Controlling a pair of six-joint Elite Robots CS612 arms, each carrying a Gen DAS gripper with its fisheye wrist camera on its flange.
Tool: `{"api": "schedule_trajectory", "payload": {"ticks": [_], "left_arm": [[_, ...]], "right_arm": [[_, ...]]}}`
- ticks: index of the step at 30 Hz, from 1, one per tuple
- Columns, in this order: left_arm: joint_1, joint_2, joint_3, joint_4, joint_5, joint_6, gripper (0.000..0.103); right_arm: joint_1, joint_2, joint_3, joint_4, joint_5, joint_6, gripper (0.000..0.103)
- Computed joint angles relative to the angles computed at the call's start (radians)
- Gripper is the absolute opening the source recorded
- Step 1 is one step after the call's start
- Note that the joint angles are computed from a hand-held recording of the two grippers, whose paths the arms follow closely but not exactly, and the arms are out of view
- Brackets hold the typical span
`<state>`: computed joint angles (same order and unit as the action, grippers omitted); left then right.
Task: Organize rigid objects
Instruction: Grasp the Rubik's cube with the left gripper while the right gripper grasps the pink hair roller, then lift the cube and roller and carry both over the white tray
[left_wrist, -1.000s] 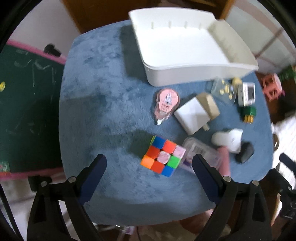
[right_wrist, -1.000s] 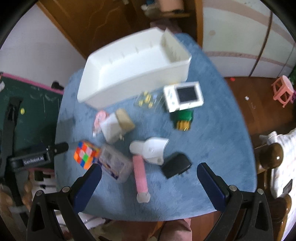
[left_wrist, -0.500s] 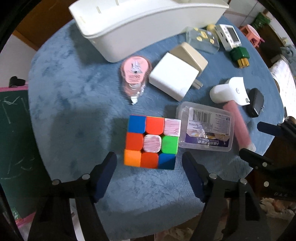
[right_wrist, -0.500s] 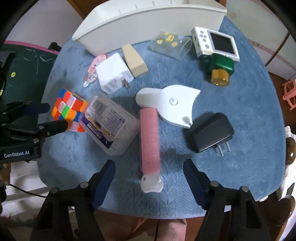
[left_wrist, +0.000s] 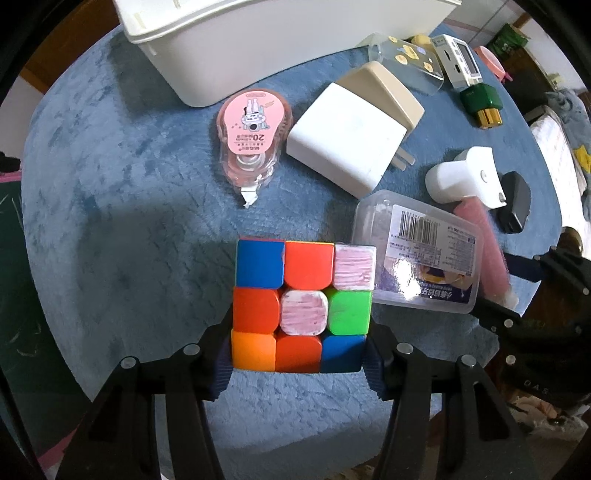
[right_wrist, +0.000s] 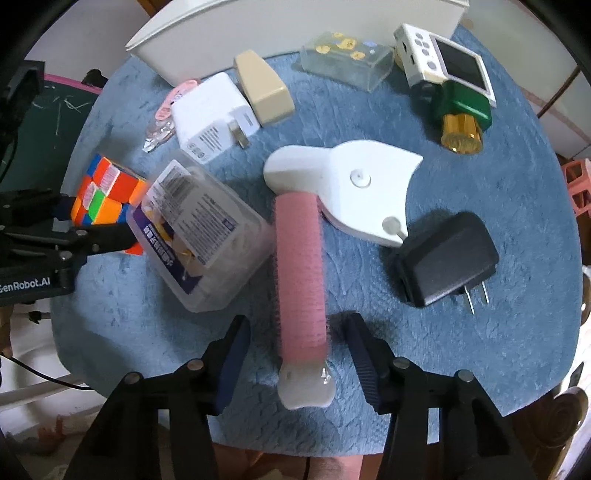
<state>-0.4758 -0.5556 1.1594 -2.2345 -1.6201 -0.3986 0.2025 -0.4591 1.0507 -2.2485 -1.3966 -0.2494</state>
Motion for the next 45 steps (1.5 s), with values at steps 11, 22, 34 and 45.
{"api": "schedule_trajectory", "payload": {"ticks": [11, 22, 34, 45], "left_arm": [[-0.023, 0.087, -0.163, 0.189, 0.082, 0.056, 0.06], [-0.039, 0.054, -0.109, 0.118, 0.125, 0.062, 0.059], [-0.042, -0.106, 0.075, -0.249, 0.135, 0.051, 0.059], [-0.029, -0.156, 0.076, -0.554, 0.227, 0.051, 0.059]], "right_arm": [[0.03, 0.009, 0.008, -0.07, -0.077, -0.041, 0.024], [0.011, -0.065, 0.097, -0.113, -0.037, -0.059, 0.024], [-0.015, -0.158, 0.141, -0.279, -0.018, -0.022, 0.023], [-0.031, -0.187, 0.056, -0.366, 0.082, 0.07, 0.023]]}}
